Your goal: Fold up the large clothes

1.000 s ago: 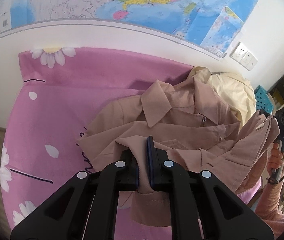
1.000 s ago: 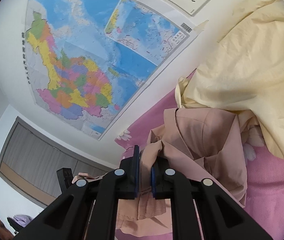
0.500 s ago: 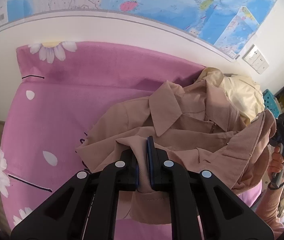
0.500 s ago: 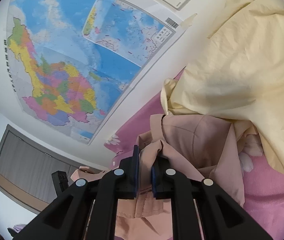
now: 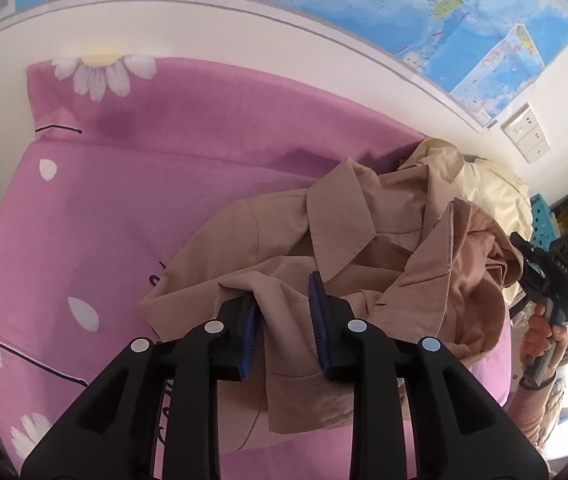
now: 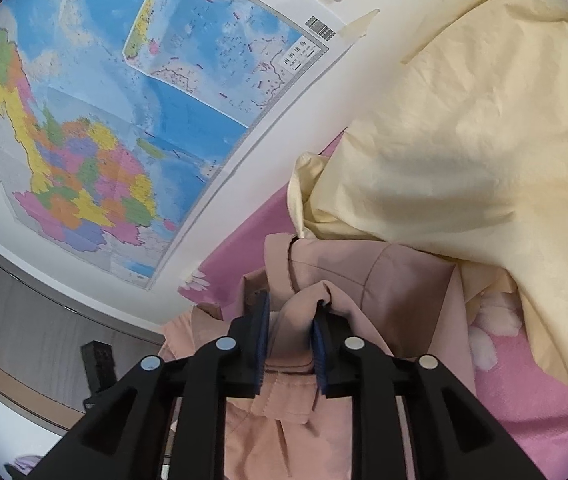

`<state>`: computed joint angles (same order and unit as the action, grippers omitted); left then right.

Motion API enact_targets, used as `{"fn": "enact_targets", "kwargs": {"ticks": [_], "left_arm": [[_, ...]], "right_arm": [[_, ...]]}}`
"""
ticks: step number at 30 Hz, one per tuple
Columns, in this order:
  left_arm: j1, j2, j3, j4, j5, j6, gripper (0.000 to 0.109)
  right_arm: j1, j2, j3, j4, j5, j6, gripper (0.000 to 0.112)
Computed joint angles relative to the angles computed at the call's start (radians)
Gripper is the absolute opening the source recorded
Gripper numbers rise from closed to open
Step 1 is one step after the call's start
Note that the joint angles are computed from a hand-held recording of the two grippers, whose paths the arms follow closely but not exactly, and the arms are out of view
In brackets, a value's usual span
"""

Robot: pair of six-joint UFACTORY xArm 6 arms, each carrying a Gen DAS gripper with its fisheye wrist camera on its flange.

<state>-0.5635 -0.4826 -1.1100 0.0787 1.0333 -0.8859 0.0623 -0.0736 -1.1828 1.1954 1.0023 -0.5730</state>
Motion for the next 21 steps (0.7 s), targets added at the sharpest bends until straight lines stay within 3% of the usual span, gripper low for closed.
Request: {"fn": "enact_targets", "kwargs": {"ticks": [3,5,7,9,14,17,19,21], "left_arm": [[-0.004,-0.001,0.000,-0.003,-0.005,-0.008,0.028],[-0.007,-0.006,0.000,-0.006,-0.012,-0.004,0.029],[-0.016,-0.014,0.011,-0.006,-0.030,-0.001,0.032],[-0.023,-0.014,0.015,-0.008,-0.037,0.007,0.033],[-0.028,-0.029,0.044,-0.003,-0.069,0.001,0.035],[-0.031,-0.021,0.040,0.006,-0.063,-0.001,0.035],[-0.040,-0.008,0.021,0.026,-0.039,-0.011,0.035],[-0.046,-0.007,0.014,0.037,-0.029,-0.015,0.035]], "right_arm": [[0.012,-0.002,0.003,-0.024,-0.026,0.009,0.027],[0.018,-0.011,0.010,-0.041,-0.042,0.010,0.037],[0.028,-0.036,0.027,-0.061,-0.077,-0.001,0.057],[0.039,-0.077,0.052,-0.090,-0.124,-0.014,0.066],[0.075,-0.191,0.110,-0.125,-0.166,-0.137,0.066],[0.129,-0.229,0.111,-0.144,-0.100,-0.265,0.065],[0.195,-0.220,0.090,-0.210,-0.060,-0.309,0.041],[0.268,-0.178,0.051,-0.310,-0.047,-0.298,0.026]]}}
